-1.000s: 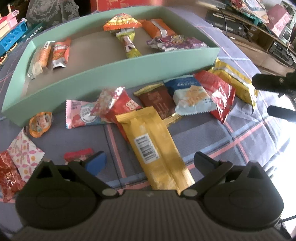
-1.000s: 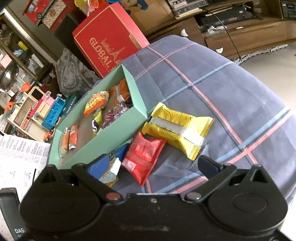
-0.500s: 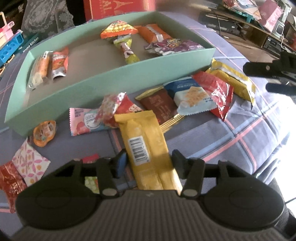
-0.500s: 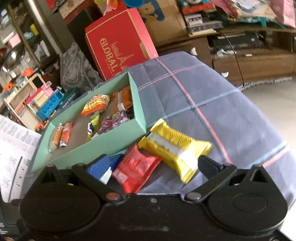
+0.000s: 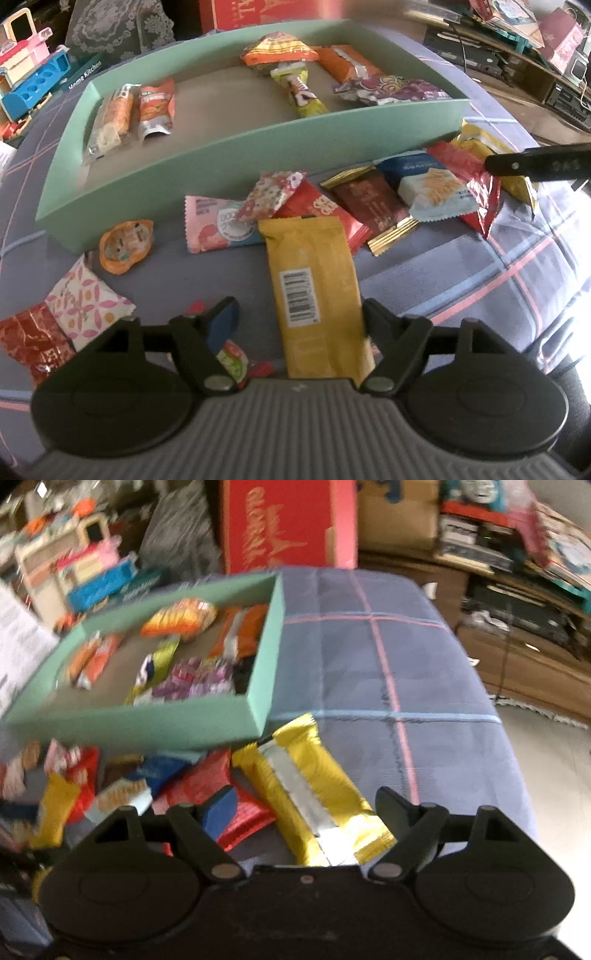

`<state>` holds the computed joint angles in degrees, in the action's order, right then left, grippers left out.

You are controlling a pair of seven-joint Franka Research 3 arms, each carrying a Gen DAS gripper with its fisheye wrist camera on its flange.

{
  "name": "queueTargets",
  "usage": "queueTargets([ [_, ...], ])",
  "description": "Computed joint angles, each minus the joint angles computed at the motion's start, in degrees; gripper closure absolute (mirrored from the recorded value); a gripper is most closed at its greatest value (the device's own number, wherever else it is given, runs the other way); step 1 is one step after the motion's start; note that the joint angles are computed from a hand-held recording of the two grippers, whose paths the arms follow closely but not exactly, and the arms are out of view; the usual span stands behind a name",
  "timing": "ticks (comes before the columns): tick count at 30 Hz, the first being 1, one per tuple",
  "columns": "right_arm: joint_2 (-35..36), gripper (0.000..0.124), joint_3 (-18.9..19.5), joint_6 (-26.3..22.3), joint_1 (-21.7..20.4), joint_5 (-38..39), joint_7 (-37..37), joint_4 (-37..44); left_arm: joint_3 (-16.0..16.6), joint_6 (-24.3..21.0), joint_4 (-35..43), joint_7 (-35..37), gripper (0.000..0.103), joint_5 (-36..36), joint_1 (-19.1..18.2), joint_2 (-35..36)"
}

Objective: Organize snacks
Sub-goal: 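Grasp the yellow barcode bar with the left gripper while the right grasps the yellow wafer pack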

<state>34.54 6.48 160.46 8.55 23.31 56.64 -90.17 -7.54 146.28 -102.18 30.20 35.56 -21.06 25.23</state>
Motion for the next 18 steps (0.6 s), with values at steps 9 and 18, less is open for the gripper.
queueTargets([
  [9,1.1,0.043,0.5,2.4,0.3,0.6,0.7,-0.3,0.3,0.1,0.1,-0.4,0.02,0.6,-0.1,0.3],
  [18,-4.4,0.06,1.1,4.4,-0.2,3.5,3.8,-7.8,0.3,0.9,-0.7,-0.1,0.022,0.9,0.1,-0.2],
])
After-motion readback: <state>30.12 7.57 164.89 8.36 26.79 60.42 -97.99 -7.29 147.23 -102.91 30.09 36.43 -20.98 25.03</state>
